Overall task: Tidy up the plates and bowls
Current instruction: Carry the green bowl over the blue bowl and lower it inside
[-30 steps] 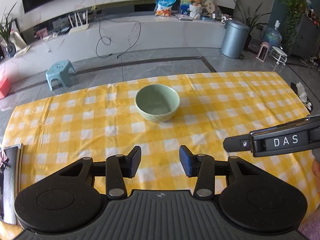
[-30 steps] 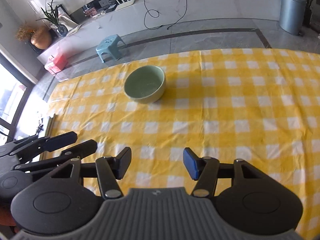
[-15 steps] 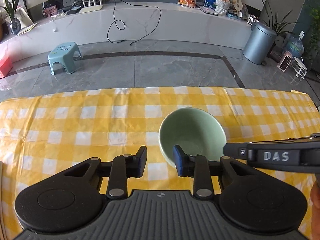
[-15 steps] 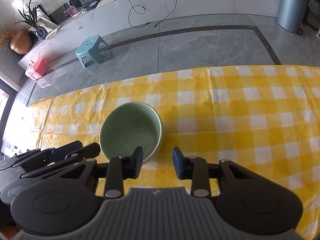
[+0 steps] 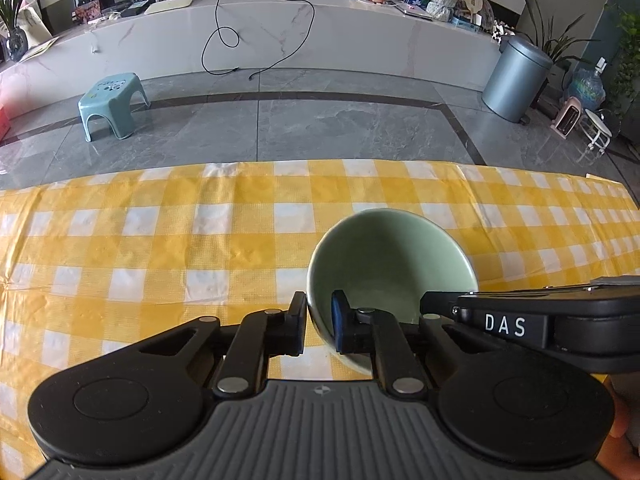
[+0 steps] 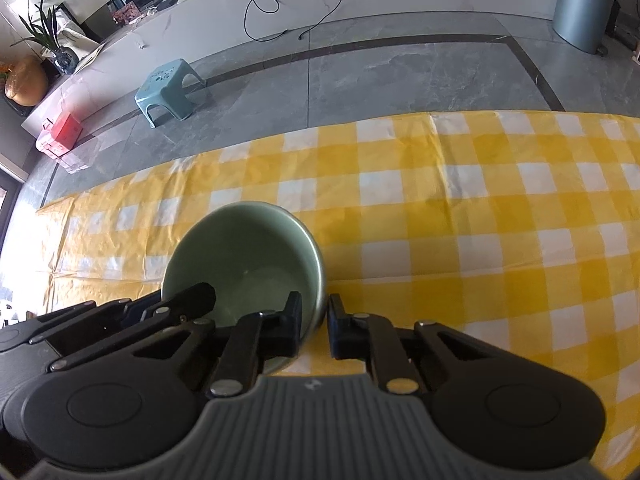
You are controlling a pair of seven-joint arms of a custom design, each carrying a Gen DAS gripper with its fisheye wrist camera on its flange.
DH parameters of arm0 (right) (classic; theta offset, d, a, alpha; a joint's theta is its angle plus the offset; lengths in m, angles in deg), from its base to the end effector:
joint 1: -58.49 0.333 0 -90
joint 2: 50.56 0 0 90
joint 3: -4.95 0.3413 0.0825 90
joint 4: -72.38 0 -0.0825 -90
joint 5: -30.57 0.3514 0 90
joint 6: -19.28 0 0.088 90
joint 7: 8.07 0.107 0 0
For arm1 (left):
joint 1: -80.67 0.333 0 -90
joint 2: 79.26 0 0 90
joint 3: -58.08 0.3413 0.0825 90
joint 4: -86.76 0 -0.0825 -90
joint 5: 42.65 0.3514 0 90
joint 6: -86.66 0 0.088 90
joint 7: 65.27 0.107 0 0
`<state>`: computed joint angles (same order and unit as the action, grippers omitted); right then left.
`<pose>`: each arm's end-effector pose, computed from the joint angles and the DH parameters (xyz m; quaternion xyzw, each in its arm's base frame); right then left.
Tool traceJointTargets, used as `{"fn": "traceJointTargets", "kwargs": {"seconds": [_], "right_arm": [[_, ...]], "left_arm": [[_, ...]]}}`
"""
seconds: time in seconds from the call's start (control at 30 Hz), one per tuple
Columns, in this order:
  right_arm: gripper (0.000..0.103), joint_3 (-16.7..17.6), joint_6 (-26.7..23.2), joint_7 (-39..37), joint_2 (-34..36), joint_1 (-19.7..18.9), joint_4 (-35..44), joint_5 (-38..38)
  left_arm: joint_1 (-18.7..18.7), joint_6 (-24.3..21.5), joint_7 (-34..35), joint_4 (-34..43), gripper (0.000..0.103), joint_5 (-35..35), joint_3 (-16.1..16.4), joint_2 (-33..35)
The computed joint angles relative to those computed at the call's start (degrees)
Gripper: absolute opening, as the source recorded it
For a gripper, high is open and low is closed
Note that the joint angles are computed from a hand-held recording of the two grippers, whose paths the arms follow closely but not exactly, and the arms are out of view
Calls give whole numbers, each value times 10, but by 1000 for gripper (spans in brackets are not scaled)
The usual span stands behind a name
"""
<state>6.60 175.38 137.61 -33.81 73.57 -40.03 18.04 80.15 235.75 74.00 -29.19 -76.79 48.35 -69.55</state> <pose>0.5998 0.1871 0.4220 -0.4935 0.8359 -0.0971 0.2197 0.5868 -0.0895 0.4527 -0.4570 0.8421 -0.2743 0.0824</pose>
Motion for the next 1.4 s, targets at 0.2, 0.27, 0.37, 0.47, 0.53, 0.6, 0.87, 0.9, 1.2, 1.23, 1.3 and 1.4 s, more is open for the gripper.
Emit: {"fn": "traceJointTargets", "kwargs": {"seconds": [0.2, 0.27, 0.37, 0.47, 0.53, 0.6, 0.87, 0.9, 1.2, 1.23, 1.3, 1.4], "right_arm": [[9, -10, 3, 27, 2, 12, 1, -25], [9, -9, 8, 33, -1, 13, -3, -28], [9, -3, 8, 29, -9, 13, -10, -28], [9, 2, 3, 29, -22, 16, -19, -26], [9, 3, 2, 38, -36, 20, -29, -26], [9, 5, -3, 49, -52, 25, -40, -30], [8, 24, -19, 119, -151, 42, -109, -70], [7, 29, -20, 136, -167, 45, -120, -79], [8, 97, -11, 297, -319, 53, -249, -133], [8, 108, -13, 316, -335, 52, -261, -139], [8, 131, -15, 357, -368, 50, -287, -152], [8, 157, -19, 405, -411, 54, -319, -160]], "left_arm": [[-2, 27, 17, -18, 11, -22, -2, -9], [-2, 25, 10, -20, 10, -17, 1, -11], [2, 13, 13, -22, 9, -14, 4, -20], [4, 10, 21, -36, 9, -16, 8, -39], [4, 6, 22, -49, 9, -18, 11, -57], [3, 4, 25, -65, 9, -23, 16, -78], [0, -28, 21, -130, 9, -18, 42, -185], [-3, -21, 26, -147, 9, -20, 46, -207], [-10, -83, 48, -225, 9, -38, 99, -339], [-10, -86, 54, -238, 9, -41, 104, -356], [-14, -85, 73, -266, 9, -48, 113, -391], [-13, -95, 79, -300, 9, -50, 123, -434]]}}
